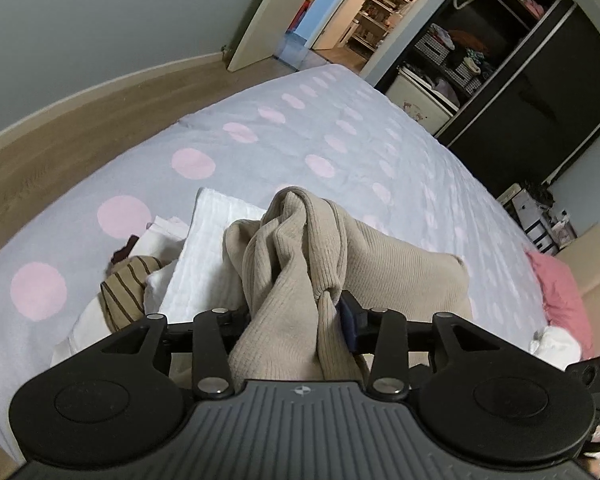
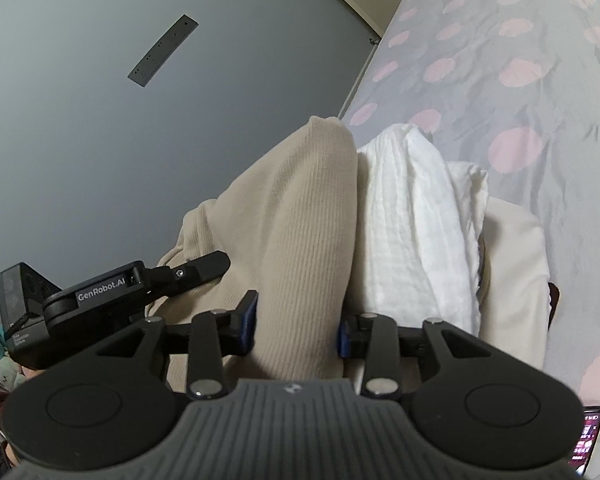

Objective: Fold clothes
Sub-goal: 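Lower the sweater onto the white stack and open both grippers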

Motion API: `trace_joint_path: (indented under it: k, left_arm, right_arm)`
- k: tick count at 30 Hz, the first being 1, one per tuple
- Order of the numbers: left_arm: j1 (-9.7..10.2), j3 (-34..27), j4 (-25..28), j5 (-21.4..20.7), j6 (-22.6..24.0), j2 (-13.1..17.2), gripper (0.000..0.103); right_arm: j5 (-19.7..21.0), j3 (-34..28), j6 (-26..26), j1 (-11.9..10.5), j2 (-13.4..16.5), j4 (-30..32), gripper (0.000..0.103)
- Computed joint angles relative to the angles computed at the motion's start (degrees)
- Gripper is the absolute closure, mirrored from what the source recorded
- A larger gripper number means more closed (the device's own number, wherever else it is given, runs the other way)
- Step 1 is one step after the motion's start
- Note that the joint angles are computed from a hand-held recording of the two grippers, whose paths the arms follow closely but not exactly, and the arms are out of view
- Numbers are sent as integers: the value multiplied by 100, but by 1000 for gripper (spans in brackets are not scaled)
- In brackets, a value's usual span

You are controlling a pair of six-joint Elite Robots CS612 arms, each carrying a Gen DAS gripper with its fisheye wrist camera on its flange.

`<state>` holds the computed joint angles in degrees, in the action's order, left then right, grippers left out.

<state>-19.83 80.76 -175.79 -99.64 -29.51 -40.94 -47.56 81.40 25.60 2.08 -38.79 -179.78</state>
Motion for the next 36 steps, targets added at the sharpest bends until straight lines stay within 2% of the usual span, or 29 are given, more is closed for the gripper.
trace_joint_path:
  k: [7, 11, 14, 17, 21, 24, 27, 32, 36]
  left_arm:
    - [-104, 104, 43, 372, 348, -142, 63]
    - [-153, 166, 13, 561, 557, -221, 63]
    - [-205, 287, -120, 772, 809, -335, 63]
    - [-281, 412, -189, 1115, 1054, -461, 63]
    - [-421, 608, -362, 1749, 1370, -646, 63]
    - [-500, 750, -646, 2067, 1472, -751, 61]
    - [-521, 816, -942, 2009, 1516, -779, 59]
    - [-545, 739, -1213, 1802, 1545, -657, 59]
    - [-635, 647, -1444, 2095, 1639, -505, 56]
  right_arm:
    - [-186, -29, -142, 35, -28, 28, 58]
    - [-246, -5, -271, 44, -63, 27, 48]
    - [-317, 28, -422, 62, -114, 58, 47]
    - [-419, 59, -589, 85, -171, 108, 42]
    - [-934, 139, -972, 155, -330, 178, 37]
    - [-1351, 262, -1183, 200, -424, -189, 31]
    - [-1636, 331, -1319, 226, -472, -591, 31]
    - [-2000, 402, -1464, 307, -458, -1359, 30]
    - [-2227, 338, -1538, 395, -335, -1819, 30]
